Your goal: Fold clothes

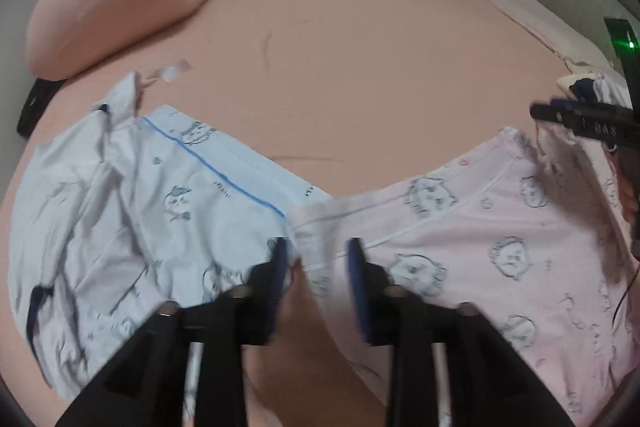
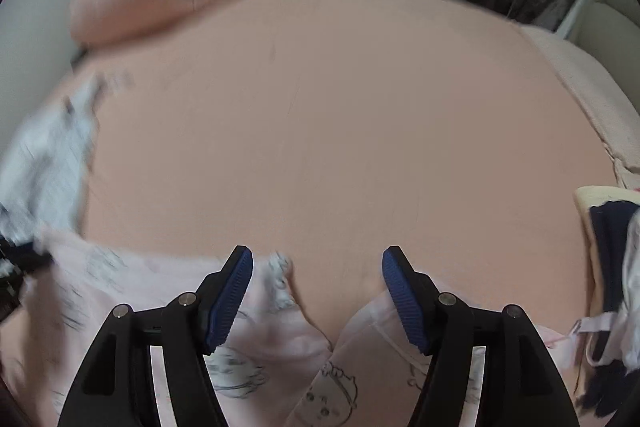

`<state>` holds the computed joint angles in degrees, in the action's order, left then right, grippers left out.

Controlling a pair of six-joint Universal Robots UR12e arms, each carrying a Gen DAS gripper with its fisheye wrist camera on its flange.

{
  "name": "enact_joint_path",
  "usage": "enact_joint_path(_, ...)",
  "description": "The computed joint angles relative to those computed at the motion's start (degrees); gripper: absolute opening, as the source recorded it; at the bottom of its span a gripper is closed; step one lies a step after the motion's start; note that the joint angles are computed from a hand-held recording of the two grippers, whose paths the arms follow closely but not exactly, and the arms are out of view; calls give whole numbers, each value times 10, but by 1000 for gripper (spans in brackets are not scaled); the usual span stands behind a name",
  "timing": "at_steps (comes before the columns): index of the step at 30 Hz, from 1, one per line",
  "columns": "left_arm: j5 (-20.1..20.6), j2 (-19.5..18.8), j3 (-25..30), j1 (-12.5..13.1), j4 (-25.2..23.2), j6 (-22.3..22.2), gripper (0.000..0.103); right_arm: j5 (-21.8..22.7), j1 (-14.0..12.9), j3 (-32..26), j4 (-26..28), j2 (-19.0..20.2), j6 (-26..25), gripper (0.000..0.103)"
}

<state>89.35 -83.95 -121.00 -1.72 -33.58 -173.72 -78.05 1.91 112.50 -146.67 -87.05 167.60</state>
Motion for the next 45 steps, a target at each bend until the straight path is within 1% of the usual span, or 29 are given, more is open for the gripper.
enact_joint_path(1, -10, 7, -5, -2, 0, 12, 41, 7, -3, -4, 42, -7, -14, 67)
enact_joint_path(3, -16, 9, -14, -19, 14, 12, 42, 32, -9, 1, 128, -29, -63, 67)
enact_joint_path(5, -60, 18, -30, -16, 9, 1, 42, 33, -7, 23, 165, -56, -96, 67)
enact_joint_path(7, -46, 5, -32, -34, -24, 6, 42, 42, -10, 50, 186, -84, -112, 67)
enact_joint_path(8, -37, -2, -32, -44, -39, 6, 43, 35, -8, 60, 182, -92, -113, 67)
enact_joint_path(9, -8, 1, -36, -54, -40, 13, 42, 19, -4, 68, 171, -98, -112, 67)
enact_joint_path(11, -9, 21, -35, -60, -51, -11, 42, -17, 3, 90, 142, -116, -112, 67)
enact_joint_path(12, -34, 34, -36, -58, -57, -12, 42, -23, -2, 109, 121, -136, -113, 67)
enact_joint_path(13, -59, 44, -41, -60, -50, 1, 43, -11, -12, 119, 114, -153, -110, 67)
enact_joint_path(15, -85, 48, -44, -73, -42, 40, 48, 9, -25, 134, 132, -183, -105, 67)
enact_joint_path(17, -74, 27, -28, -98, -103, 72, 48, -11, -6, 142, 150, -183, -101, 67)
enact_joint_path(19, -27, 20, -23, -118, -145, 93, 49, -36, 16, 153, 161, -179, -95, 68)
enact_joint_path(20, -23, 31, -28, -117, -154, 90, 48, -41, 16, 166, 157, -190, -95, 68)
enact_joint_path(21, -19, 43, -31, -116, -166, 88, 48, -39, 8, 178, 158, -207, -101, 68)
enact_joint_path(22, -19, 49, -27, -112, -203, 80, 48, -37, -3, 188, 165, -226, -108, 68)
enact_joint_path(24, -17, 64, -28, -107, -251, 89, 49, -32, -26, 202, 194, -259, -138, 69)
enact_joint_path(26, 4, 70, -29, -117, -251, 101, 49, -42, -39, 205, 226, -279, -154, 71)
enact_joint_path(28, 1, 74, -35, -128, -198, 95, 49, -26, -55, 207, 235, -295, -136, 71)
enact_joint_path(30, -51, 68, -39, -133, -141, 77, 49, -14, -61, 214, 208, -306, -104, 71)
enact_joint_path(31, -65, 61, -39, -138, -129, 74, 49, -11, -62, 218, 196, -308, -91, 71)
enact_joint_path(32, -68, 50, -34, -143, -136, 75, 49, -19, -59, 220, 197, -306, -83, 71)
enact_joint_path(34, -22, 31, -25, -166, -177, 83, 49, -48, -50, 219, 218, -296, -70, 71)
enact_joint_path(35, -17, 37, -30, -167, -176, 86, 49, -47, -53, 224, 227, -303, -75, 71)
enact_joint_path(37, -12, 50, -41, -166, -175, 94, 49, -29, -71, 233, 255, -329, -104, 71)
enact_joint_path(40, -51, 61, -31, -136, -238, 99, 49, -13, -101, 228, 336, -358, -154, 71)
enact_joint_path(41, -64, 60, -27, -127, -240, 96, 49, -4, -114, 227, 355, -368, -168, 71)
enact_joint_path(42, -78, 59, -22, -119, -243, 93, 49, 13, -131, 227, 363, -377, -178, 71)
enact_joint_path(43, -88, 55, -18, -115, -226, 90, 49, 27, -147, 227, 358, -385, -180, 71)
enact_joint_path(45, -108, 42, -6, -112, -195, 84, 49, 32, -163, 225, 313, -381, -161, 71)
